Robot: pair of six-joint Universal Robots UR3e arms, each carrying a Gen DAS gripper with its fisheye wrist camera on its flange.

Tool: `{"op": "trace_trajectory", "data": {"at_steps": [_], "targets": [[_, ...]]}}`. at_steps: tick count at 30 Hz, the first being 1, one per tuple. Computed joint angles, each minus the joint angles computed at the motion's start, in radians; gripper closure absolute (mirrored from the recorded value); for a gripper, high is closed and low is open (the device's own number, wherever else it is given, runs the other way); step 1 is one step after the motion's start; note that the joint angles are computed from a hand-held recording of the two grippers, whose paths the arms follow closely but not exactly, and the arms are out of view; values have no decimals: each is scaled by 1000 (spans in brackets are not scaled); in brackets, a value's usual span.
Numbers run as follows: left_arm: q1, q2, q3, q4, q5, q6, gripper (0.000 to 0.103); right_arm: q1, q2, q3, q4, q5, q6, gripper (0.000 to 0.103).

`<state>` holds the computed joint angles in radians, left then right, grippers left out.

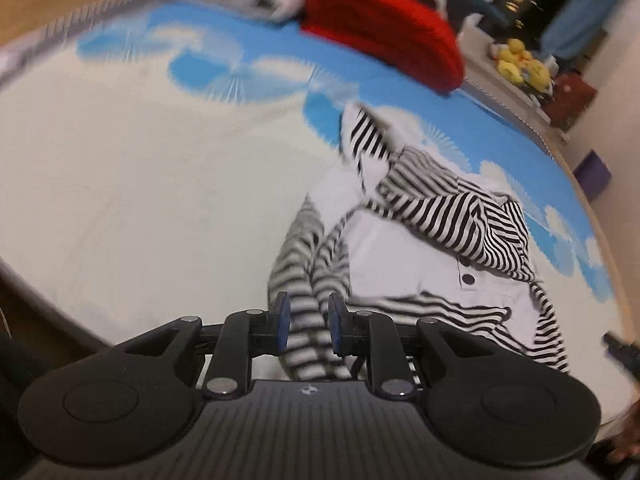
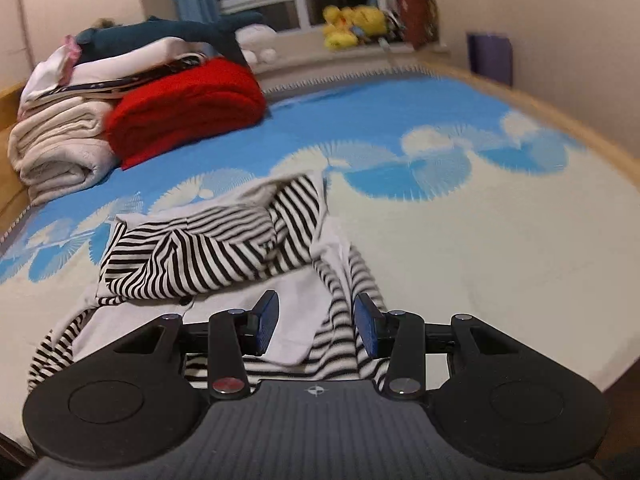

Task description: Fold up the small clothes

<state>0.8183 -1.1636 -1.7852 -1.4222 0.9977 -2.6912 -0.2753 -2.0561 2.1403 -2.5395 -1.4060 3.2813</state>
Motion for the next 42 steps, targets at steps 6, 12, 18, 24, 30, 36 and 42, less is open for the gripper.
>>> {"op": "trace_trajectory", "data": {"at_steps": [6,12,18,24,30,36,42], "targets": [[-62,-135,-36,82,18,-62,77,-44,71,-12,64,30,25,59],[-174,-262,-39,199,73,-160,40,-59,180,-39,143,21,27,48],[-229,-341,-20,219,81,-236,39,-46,279,-83,222,-13,58,44],[-263,-370,-22,256,153,-299,39,-22,300,-90,280,-74,68,44],[-305,-344,-79,350,211,-294,40,-10,269,-63,272,-91,49,55],[-302,-304,-130,390,215,-234,95,2,253,-60,236,-80,53,97],[-253,-196,-165,397,171,-191,96,-74,130,-6,188,-10,100,98]]}}
